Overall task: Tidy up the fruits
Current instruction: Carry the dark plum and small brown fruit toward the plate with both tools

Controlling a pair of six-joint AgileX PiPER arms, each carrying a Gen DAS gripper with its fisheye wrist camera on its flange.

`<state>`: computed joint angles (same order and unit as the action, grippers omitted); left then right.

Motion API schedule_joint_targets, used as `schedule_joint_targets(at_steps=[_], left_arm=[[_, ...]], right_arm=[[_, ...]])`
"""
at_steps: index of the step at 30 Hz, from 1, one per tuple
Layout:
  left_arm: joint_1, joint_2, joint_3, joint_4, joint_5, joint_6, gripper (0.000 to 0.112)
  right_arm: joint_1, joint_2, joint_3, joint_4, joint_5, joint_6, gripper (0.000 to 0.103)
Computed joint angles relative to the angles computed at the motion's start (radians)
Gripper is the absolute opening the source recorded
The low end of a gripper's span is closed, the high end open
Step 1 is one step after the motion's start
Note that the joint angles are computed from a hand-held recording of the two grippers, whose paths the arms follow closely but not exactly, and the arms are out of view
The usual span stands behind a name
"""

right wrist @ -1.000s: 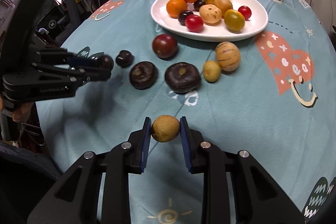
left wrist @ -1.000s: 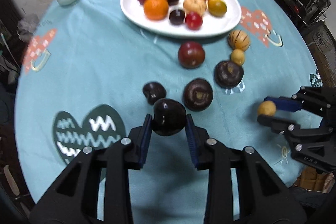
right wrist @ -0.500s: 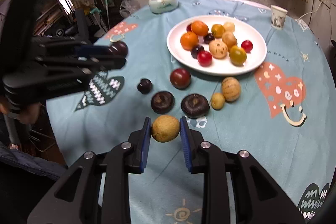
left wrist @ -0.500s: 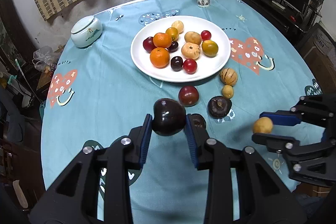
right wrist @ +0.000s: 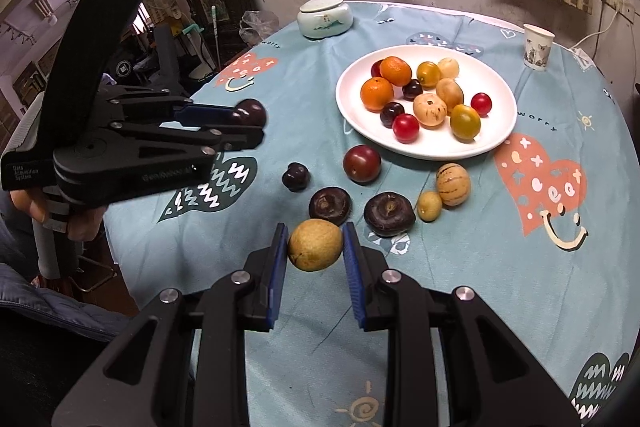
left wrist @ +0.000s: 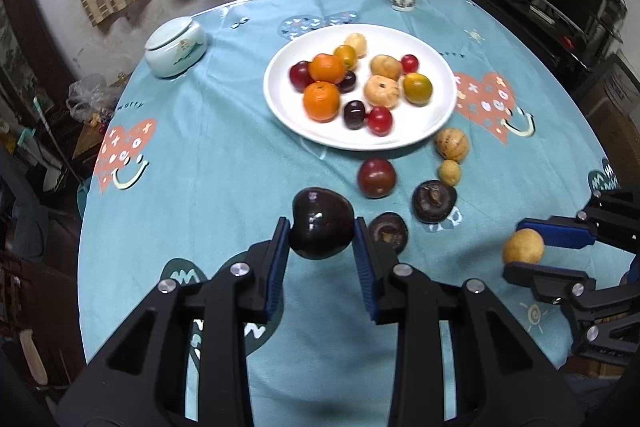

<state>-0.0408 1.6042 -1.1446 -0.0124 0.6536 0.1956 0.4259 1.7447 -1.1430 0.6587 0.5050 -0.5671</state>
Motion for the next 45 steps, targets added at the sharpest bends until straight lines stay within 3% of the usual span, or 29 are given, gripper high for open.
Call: schedule_joint_targets(at_steps=[6,11,26,45], left_arm=[[0.092,0.014,0.001,-0.047,0.011,0.040,0.032],[0.091,0.021,0.004,-0.042,0.015,0.034,0.032],[-0.079,0.117,-0.224,0.066,0.048,-0.062,0.032],[-0.102,0.223,-0.390,0.048,0.106,-0.054,0.032]], right_arm=[[-0.016,0.014,0.020,0.023,-0.002,-0.011,0.028],[-0.020,0.037,0.023,0.058,0.010,-0.043,0.028],[-0.066,0.066,-0.018,0.090,0.030,-0.075,0.028],[-0.158,0.096,-0.096,0.157,0.082,-0.106,0.028]])
